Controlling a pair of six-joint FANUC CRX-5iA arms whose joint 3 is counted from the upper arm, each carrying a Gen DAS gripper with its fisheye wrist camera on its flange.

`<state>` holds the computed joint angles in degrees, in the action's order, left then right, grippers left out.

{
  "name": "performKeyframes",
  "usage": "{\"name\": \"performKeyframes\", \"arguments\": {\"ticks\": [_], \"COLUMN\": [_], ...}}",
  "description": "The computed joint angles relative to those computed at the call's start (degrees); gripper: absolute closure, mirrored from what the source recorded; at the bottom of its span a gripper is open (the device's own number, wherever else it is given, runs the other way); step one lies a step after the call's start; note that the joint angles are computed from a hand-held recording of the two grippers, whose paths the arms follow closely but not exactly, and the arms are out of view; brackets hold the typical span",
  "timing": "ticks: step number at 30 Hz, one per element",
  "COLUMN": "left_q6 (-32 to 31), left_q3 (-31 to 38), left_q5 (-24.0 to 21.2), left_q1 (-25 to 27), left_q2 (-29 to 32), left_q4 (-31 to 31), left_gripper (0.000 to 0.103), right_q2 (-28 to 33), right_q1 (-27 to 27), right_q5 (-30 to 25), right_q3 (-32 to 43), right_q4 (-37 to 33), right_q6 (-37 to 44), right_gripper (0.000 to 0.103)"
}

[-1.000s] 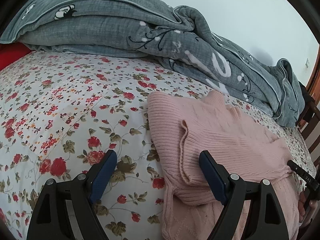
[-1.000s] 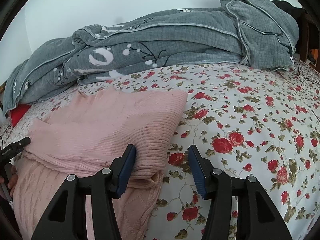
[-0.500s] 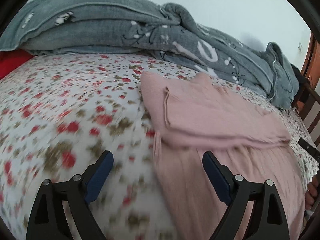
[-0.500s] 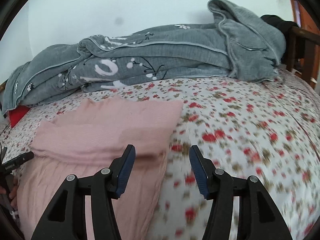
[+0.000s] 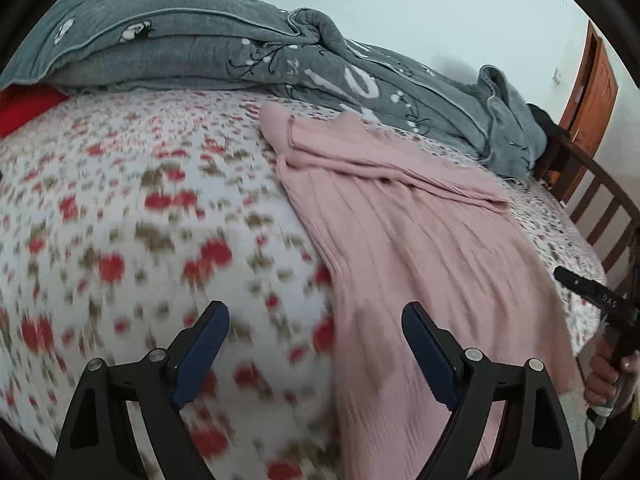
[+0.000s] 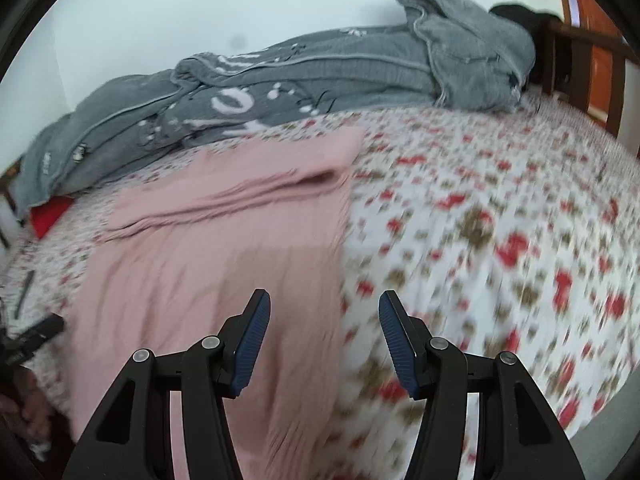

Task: Fold small clothes
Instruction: 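Move both tools down to the sweater hem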

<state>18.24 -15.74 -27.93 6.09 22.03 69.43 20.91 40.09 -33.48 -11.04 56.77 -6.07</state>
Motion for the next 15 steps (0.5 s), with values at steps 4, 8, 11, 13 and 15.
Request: {"name": "performKeyframes", "arguments": {"ticks": [4, 8, 11, 13, 15], "left_q6": [-3.86, -5.36, -2.09, 1.33, 2.76], "left_q3": [-5.65, -10.49, -10.23, -9.29, -9.31], "left_q5": [-2.36, -7.7, -7.24, -9.15, -7.42], "left_q1": [1.12, 7.28, 7.5, 8.66, 7.78], "left_q2": [-3.04, -6.59, -6.53, -5.98, -6.21], "left_q4": [3.92, 1.37, -1.57, -4.17, -4.49], "left_gripper": [0.025, 0.033, 0.037, 0.049, 0.052], "right_q2": [-3.5, -6.65, -7.14, -6.52, -5.58], "right_q1": [1.66, 3.61, 4.69, 5.07, 4.91], "right_q5": [4.05, 7.14, 7.82, 7.84, 9.22], "right_q3": [-4.72, -10.06, -12.19, -12.49, -12.53], "right_q4": [-1.41, 0.16, 1.74, 2.23, 1.82], "right_q6": [-0.12, -0.73, -0.88, -1.26, -1.71], "right_gripper": [0.047, 0.047, 0.047, 0.047, 0.048]}}
